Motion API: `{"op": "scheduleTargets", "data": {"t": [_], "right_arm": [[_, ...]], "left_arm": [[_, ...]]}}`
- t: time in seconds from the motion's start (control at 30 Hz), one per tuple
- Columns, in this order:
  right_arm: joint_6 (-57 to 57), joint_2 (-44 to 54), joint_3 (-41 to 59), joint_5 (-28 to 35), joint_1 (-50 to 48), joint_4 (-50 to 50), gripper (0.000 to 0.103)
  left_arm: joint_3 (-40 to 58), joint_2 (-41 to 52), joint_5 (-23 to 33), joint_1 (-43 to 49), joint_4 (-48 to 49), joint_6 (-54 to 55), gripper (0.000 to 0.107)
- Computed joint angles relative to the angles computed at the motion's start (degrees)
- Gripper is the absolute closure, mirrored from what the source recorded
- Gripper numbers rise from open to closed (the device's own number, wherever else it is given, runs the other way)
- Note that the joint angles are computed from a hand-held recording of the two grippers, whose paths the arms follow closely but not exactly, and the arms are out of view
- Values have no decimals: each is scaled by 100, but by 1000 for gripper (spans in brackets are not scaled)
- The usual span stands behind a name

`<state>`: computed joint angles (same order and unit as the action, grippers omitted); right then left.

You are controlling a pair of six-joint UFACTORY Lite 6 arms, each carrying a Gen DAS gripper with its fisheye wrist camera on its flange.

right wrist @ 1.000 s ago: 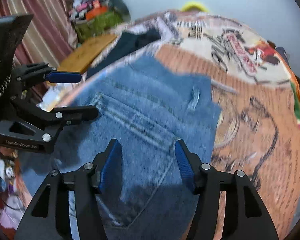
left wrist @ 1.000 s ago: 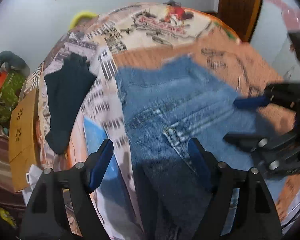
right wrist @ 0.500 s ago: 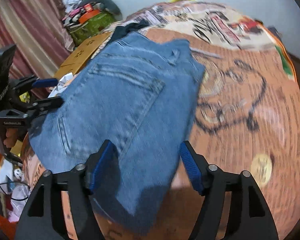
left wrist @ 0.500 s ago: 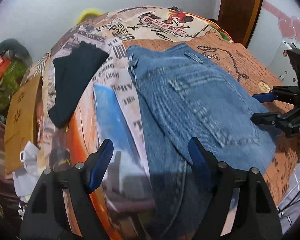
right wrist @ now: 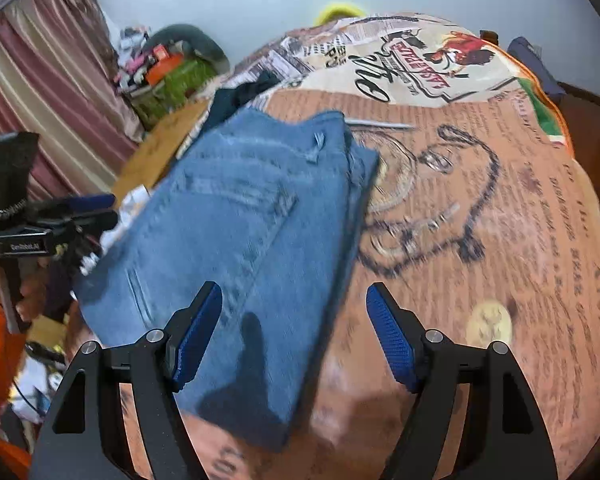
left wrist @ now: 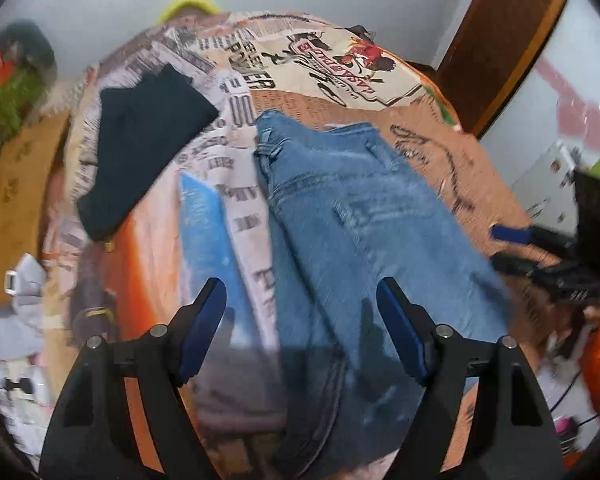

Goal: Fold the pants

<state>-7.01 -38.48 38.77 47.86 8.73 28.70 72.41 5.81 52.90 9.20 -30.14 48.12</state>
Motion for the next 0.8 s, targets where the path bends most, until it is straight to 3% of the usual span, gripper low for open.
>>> {"op": "scheduleTargets", "data": {"t": [0.13, 0.33, 0.53, 0.6, 0.63, 0.8], "right_arm": [[-923, 899, -16, -258, -391, 812, 32], [-2820, 2341, 121, 119, -1164, 2403, 28], [-3110, 3177, 553, 132, -1112, 2909, 28], [-3070, 3374, 695, 142, -1046, 3008, 32], [-3067, 3403, 733, 106, -1016, 3047, 39], [-2668, 3078, 733, -225, -744, 2739, 64]], "left_arm": [[971, 1006, 368, -302, 151, -628, 29], [1993, 2152, 625, -603, 426, -1167, 28], [2905, 3058, 1315, -617, 65, -1257, 28], [3157, 3271, 1468, -628, 8, -1182, 28], [3215, 3325, 1489, -627, -18, -1159, 29], [3354, 3424, 1532, -663, -210, -1125, 47]]}}
